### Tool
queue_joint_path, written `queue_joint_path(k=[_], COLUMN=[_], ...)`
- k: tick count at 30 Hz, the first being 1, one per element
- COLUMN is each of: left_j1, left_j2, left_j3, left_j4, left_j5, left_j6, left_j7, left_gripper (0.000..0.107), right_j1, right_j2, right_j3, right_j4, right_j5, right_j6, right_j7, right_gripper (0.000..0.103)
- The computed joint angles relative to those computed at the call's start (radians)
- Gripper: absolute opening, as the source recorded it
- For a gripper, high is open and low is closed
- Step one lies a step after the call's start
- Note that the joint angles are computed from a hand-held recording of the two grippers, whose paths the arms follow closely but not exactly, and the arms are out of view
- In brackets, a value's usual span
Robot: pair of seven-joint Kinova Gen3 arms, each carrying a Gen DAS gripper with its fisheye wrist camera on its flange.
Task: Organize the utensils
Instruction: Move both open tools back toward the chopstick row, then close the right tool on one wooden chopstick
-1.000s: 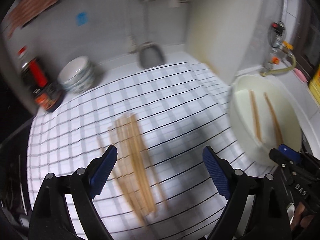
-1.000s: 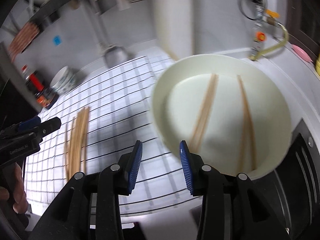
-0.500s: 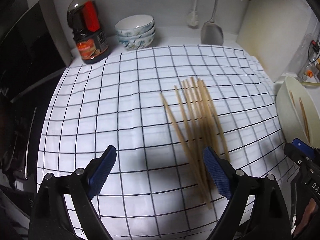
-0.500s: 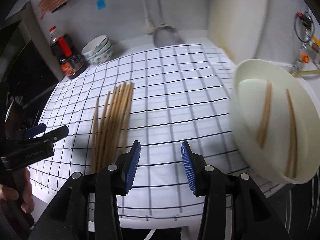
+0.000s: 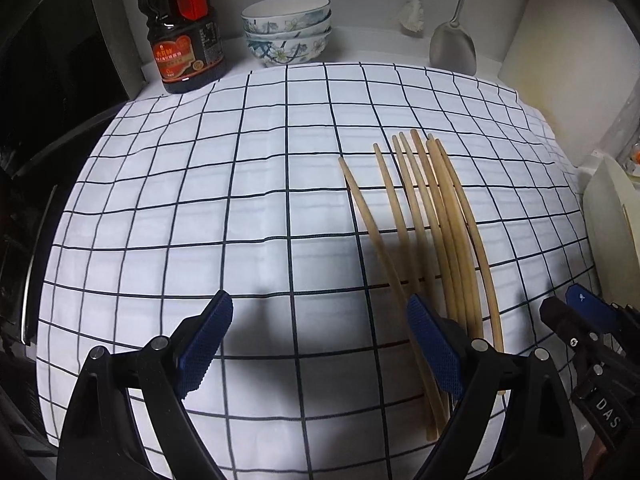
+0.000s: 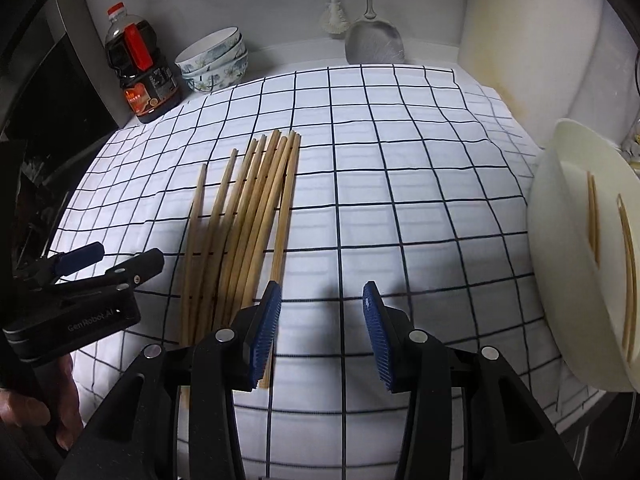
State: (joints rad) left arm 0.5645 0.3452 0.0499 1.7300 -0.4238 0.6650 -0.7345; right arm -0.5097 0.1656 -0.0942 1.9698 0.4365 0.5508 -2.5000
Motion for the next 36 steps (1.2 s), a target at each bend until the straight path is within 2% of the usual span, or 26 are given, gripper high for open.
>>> queue_joint_path(k=[12,24,27,29,31,36], left_j1=[0.008,0.019,0.018,0.018,0.018,0.019], left_j2=[0.044,0.055,0.06,0.064,0.069,0.079], left_j3=[-0.024,-0.036,-0.031,-0.03,-0.029,-0.033], left_j4=[-0.016,-0.026,-0.032,-0.036,-0.042,-0.051], left_j5=[-0.016,-0.031,-0.028,-0.027,-0.024,-0.018], left_j6=[-0.006,0.006,0.005,0.002,0.0,-0.008], left_j7=[0.024,0.05,0.047,0.044,0.039,0.029], left_gripper=[0.087,0.087,0.087,0.087,0.087,0.087], right_j1=[-0.013,-0.039,-0.051,-0.047,-0.033,-0.023], right_j2=[0.076,0.139,0.136,0.131,0.124,0.107], right_j3=[0.026,0.046,0.06,0.066,0.066,0.076], right_j4=[-0.041,-0.1,-0.092,-0.085,-0.076,-0.05], right_j5=[-0.019,-0.027,-0.012,-0.009,-0.019,-0.012], right_j6=[-0.037,0.003,-0.002,-0.005,-0.014,-0.019], right_j7=[0.048,0.124,0.116,0.11,0.114,0.091], right_gripper=[0.042,0.042,0.036,0.023,0.016,0.013])
